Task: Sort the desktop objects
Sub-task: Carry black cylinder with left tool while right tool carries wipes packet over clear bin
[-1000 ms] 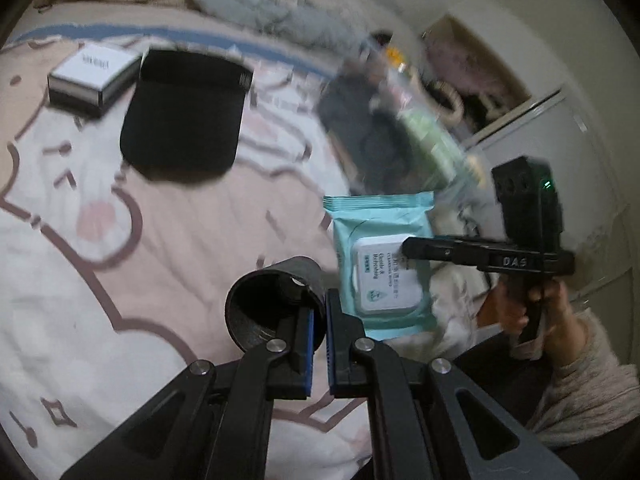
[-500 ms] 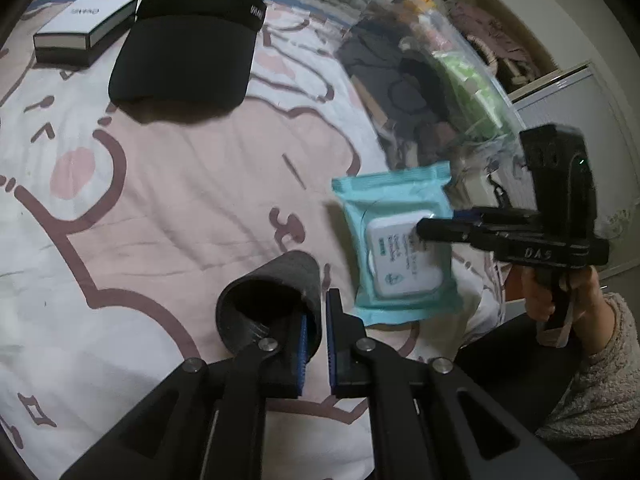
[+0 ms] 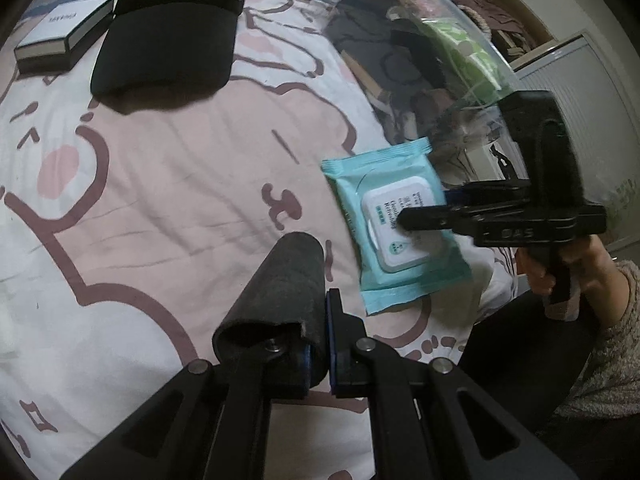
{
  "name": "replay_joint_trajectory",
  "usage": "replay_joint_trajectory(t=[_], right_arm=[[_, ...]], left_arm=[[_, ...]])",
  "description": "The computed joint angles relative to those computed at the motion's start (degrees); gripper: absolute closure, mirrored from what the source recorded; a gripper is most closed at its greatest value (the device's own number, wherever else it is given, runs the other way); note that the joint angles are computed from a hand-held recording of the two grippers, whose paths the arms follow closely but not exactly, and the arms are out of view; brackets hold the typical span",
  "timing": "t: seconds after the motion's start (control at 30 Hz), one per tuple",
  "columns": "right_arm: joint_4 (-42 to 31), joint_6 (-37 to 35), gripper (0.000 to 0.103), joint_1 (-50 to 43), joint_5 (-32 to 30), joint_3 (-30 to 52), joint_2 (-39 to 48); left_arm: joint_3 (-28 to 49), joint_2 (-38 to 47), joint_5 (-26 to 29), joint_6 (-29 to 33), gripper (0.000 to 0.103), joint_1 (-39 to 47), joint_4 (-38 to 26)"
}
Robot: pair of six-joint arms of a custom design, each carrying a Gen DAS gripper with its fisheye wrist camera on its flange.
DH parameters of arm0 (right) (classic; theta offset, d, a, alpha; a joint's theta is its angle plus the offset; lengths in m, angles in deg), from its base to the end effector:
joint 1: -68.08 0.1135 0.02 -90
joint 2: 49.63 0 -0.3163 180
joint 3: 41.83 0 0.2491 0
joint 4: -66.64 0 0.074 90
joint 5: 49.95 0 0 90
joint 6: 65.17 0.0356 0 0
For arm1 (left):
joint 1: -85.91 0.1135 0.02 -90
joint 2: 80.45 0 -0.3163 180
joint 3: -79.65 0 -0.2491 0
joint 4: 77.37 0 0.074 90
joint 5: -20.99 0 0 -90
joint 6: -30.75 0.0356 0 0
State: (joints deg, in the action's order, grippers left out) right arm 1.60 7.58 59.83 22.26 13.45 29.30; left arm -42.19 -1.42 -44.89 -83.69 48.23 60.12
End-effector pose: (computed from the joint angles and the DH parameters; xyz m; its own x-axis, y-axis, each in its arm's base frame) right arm 0.1895 -0.0165 0.2161 -0.9834 -0.1427 -0.1124 -0.1695 0.9434 0.2849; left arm 0.1813 -0.1584 0.2401 -0.9349 0.2449 -0.2568 0.3471 0.7818 -0.5180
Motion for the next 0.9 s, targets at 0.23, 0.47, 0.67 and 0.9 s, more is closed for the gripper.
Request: replay_joint_trajectory(t=[0.23, 0.47, 0.67, 0.9], right_arm=[[-0.6, -3.3, 0.069, 0.8, -3.0, 0.1, -2.7], [-2.8, -2.2, 0.072, 1.8, -5.4, 2.2, -6.6], [-7.0, -2.6, 0.072, -1.3, -9.8, 9.0, -11.3], [-12.3, -5.6, 0.073, -12.5, -18.6, 23.0, -12.8]], left_arm=[[0.1, -2.9, 1.9, -3.3, 0.097, 0.6, 2.1], [1.9, -6.2, 3.0, -5.2, 0.097, 4.3, 2.1], [5.8, -8.5, 1.5, -5.4, 0.097, 6.7, 1.0], [13.4, -8.2, 1.5, -7.0, 0.097, 7.0, 3.5]])
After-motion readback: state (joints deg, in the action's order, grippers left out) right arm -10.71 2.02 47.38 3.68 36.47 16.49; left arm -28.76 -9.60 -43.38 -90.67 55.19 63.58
